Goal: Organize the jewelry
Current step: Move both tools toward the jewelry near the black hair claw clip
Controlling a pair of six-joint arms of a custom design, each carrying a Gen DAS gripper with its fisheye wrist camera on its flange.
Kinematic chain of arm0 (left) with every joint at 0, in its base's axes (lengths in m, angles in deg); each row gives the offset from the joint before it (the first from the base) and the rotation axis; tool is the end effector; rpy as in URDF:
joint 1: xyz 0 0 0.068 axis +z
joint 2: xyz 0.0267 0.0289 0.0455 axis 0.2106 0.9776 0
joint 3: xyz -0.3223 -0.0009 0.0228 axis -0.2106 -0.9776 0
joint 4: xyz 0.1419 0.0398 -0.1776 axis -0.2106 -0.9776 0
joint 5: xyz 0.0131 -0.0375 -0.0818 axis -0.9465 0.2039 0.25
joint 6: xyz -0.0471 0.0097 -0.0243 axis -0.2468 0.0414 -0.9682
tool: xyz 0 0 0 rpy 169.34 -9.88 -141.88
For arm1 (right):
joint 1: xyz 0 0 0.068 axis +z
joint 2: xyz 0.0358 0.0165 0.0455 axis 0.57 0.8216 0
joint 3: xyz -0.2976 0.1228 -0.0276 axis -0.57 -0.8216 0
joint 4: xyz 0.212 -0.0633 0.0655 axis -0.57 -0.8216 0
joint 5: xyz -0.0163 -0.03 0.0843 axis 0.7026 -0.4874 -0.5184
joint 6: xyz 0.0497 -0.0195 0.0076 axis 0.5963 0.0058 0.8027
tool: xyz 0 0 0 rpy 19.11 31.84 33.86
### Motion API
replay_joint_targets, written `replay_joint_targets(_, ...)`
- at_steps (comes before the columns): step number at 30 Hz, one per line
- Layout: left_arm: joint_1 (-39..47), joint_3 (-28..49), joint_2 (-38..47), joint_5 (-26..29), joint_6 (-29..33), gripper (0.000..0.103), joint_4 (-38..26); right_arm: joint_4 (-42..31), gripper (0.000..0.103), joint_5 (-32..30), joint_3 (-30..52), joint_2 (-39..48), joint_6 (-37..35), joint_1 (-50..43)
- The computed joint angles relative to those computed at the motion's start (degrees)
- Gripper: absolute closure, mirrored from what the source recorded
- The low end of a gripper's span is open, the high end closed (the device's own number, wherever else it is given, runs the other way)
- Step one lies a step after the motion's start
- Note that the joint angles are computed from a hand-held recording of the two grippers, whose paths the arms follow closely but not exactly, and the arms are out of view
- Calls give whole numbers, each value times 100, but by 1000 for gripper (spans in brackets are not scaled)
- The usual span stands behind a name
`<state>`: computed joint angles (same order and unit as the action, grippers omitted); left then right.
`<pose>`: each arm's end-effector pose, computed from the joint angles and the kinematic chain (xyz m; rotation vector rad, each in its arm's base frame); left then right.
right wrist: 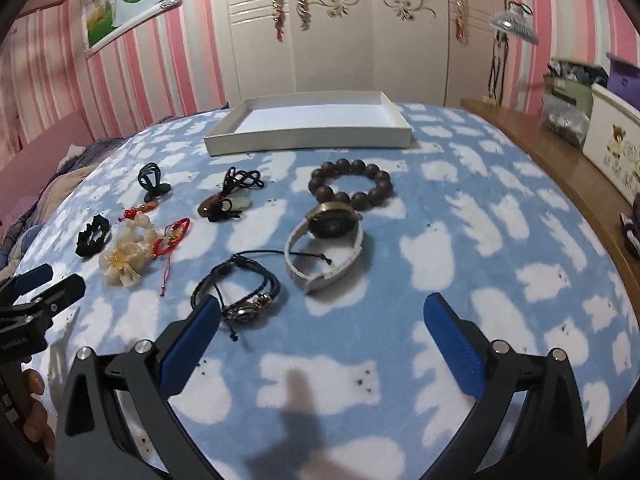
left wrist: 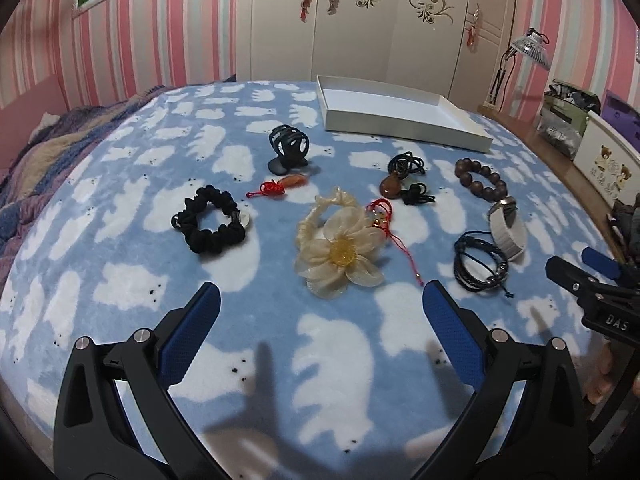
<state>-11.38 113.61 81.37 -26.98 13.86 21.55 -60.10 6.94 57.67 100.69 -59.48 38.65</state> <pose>0.2514 -0.0923 0.2656 -0.4345 2.2973 0.0649 0.3261 0.0305 0.2562 -0.2350 2.3249 0.2863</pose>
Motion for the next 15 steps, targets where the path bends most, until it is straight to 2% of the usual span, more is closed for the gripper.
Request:
replay_joint_targets(2,47,56,-37,119,-5,3,-158,-111,2,-61,45,13,70,-43)
replay_joint_targets(5,23,91,-55,129,-91,3,-324,-658,2,-824,317,193,317,-301)
replay_joint_targets(8,-4,194,-60,221,-102,3,-613,-1092,2,-1271,469,314,378,-391)
replay_joint_targets(9,-12,207,-69,255,-67,3,-664,-1073,2,-1330,407,263,393,-387)
replay_joint_targets(11,-118,227,-119,24,-162,3,-831,-849,2,-987,175,37,585,-280)
replay_joint_targets(13,-187,233,-191,-185,-241,3,-960,-667,2,-917,-12,-141,666,-212)
replay_joint_targets(15,-157,171,-355,-64,-169,3,-927,-747,2,-967,-58,-203,714,-129)
